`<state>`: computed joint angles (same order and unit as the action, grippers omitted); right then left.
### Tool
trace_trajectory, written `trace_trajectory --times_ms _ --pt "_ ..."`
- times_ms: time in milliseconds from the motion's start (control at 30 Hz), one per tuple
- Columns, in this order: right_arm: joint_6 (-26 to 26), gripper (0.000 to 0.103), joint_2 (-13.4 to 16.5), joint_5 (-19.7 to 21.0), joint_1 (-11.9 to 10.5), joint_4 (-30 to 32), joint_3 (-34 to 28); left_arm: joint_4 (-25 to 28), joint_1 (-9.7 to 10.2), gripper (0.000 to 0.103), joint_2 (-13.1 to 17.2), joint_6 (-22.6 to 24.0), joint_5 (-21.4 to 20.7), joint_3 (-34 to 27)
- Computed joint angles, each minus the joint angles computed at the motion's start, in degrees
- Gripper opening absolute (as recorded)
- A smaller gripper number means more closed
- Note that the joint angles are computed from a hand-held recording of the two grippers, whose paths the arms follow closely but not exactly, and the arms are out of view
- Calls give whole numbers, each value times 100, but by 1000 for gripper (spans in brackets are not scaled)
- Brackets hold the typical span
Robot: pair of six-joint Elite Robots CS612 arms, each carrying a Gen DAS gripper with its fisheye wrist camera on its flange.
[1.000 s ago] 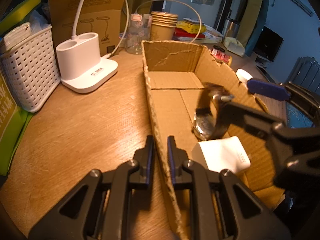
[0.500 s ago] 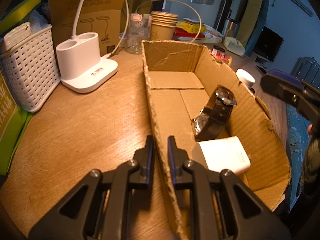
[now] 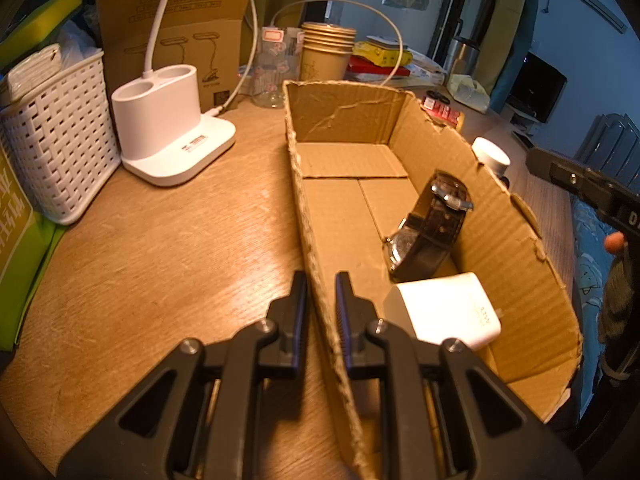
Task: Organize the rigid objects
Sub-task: 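Move the right gripper to the black flashlight and grasp it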
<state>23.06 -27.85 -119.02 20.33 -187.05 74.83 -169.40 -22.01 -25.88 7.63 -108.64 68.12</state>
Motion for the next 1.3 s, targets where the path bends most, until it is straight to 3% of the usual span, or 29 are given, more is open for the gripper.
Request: trace_trajectory --times_ms 367,467,767,933,1300 --pt "772 71 18 -198 -184 245 143 4 3 15 6 3 -1 -10" --pt "921 82 31 -172 -246 315 180 2 1 15 4 3 -2 -6" --pt "1112 84 116 -36 -372 370 91 -1 1 15 2 1 -1 -2" --pt "1350 84 163 -16 -441 779 -76 -1 1 15 2 2 -2 -1" --pt "1320 84 170 54 -438 1636 -261 22 0 15 6 0 -8 -11"
